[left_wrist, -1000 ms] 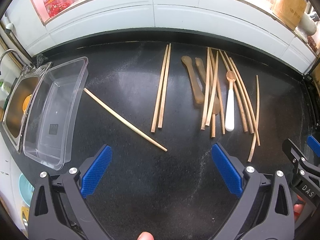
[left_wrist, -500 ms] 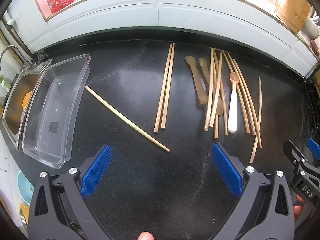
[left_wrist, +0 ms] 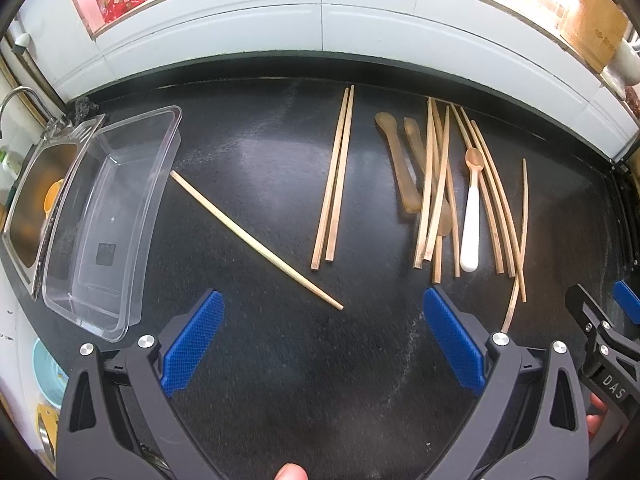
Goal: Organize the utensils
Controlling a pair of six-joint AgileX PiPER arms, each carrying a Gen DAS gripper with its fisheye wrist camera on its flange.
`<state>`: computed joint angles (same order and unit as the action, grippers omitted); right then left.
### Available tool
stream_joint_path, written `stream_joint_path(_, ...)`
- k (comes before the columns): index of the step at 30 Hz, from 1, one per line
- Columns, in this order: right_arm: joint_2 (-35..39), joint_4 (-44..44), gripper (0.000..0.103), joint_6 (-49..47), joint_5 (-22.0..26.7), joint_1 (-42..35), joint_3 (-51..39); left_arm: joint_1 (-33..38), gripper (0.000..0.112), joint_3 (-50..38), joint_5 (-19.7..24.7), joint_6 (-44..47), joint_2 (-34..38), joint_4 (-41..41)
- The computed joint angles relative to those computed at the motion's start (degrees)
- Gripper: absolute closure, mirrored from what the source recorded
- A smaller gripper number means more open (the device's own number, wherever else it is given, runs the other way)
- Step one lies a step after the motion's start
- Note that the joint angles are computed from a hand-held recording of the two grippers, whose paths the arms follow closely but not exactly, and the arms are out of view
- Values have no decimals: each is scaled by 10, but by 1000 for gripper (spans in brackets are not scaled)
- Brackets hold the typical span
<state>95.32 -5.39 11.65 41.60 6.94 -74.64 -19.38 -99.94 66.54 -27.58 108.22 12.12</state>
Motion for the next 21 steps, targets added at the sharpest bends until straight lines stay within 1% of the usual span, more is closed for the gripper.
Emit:
stream_joint_path(9,12,-3,6,3,4,0,-12,10,15,-14,1,-2,12,-9)
stream_joint_path(21,38,4,6,-4,9,-6,-36,19,15,-50,15,2,43,-21)
